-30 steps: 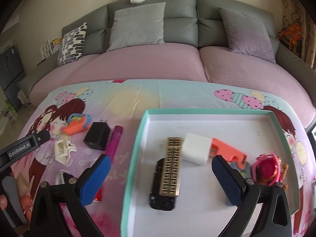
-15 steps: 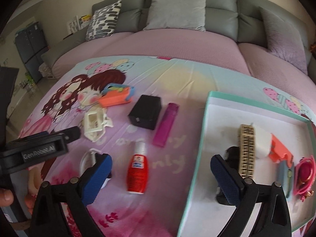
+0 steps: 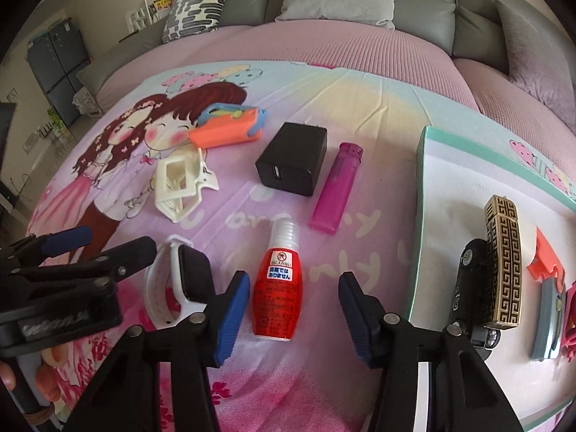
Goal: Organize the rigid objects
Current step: 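Grasp the white smartwatch with the left tool while the right tool grasps the red bottle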
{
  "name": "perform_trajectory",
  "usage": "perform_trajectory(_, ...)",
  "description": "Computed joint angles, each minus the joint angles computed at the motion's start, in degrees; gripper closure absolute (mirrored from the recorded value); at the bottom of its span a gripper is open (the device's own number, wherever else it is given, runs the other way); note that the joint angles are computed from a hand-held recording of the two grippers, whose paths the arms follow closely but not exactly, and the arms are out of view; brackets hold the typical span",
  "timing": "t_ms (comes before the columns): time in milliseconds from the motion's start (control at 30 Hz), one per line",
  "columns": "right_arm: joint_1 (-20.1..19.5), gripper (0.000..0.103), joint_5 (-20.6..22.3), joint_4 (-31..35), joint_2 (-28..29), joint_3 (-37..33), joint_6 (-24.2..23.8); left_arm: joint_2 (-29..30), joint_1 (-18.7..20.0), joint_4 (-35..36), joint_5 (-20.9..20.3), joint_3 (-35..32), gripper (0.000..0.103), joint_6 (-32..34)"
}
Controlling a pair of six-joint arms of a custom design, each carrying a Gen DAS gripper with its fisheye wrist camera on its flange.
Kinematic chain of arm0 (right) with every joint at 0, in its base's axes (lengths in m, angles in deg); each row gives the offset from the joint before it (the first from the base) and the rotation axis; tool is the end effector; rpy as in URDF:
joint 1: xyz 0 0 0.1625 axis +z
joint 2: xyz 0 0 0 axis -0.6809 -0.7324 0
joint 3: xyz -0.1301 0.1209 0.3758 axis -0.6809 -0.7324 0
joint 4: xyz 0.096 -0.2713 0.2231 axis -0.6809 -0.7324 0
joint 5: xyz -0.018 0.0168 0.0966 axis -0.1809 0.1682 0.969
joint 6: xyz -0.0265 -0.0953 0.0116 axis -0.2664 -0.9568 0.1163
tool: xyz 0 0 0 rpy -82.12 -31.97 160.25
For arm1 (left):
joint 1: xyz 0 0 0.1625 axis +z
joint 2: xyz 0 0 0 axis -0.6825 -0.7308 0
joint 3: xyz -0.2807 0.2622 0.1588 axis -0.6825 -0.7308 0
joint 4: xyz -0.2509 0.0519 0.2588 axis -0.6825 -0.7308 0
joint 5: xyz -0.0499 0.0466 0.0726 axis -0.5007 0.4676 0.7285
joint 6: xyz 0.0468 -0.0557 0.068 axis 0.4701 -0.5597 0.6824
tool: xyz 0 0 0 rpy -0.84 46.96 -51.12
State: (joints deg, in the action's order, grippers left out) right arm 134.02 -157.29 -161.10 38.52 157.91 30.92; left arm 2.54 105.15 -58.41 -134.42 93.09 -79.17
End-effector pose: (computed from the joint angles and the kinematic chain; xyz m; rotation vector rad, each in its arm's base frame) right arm 0.0835 -0.6790 0.0655 0.0032 -2.3108 0.7456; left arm -0.1701 -0.7447 0.0029 0.6285 2.3727 -0.3781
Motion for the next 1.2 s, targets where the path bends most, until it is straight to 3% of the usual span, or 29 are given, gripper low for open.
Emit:
perform_trajectory(333,0.21,0.052,-2.07,0.66,0.88,-1.14,-2.35,-0.24,0.0,0.62,-1.24,0.76,0.009,1.8)
perform_trajectory(600,-0.04,0.058,-1.36,0.33,0.41,-0.54,-2.18,0.87,0.14,3.8,2.02,-0.53,0.009,1.01)
perform_trajectory(767,-0.29,0.069,-0.88,-0.28,0.2,-0.22,-1.99,2.37,-0.52,4.43,3.5,-1.57,0.01,1.61)
perform_trajectory(833,-0.51,0.069,-0.06,-0.61,-0.09,0.1,-1.61,2.71,-0.9,3.99,3.62,-1.57,0.016,2.31)
perform_trajectory(1033,-0.75,0.072,0.96,-1.39,0.0,0.13,-1.92,3.36,-2.32,1.59,2.53,-0.66,0.054,6.31)
perform_trajectory(1100,-0.76,0.072,0.97,-1.64,0.18,-0.07,-2.15,3.56,-2.69,1.44,1.83,-0.66,0.072,7.11)
perform_trajectory(1200,-1.04,0.072,1.83,-2.09,0.0,0.13,-2.05,3.79,-2.75,1.15,0.32,-1.02,0.087,7.36)
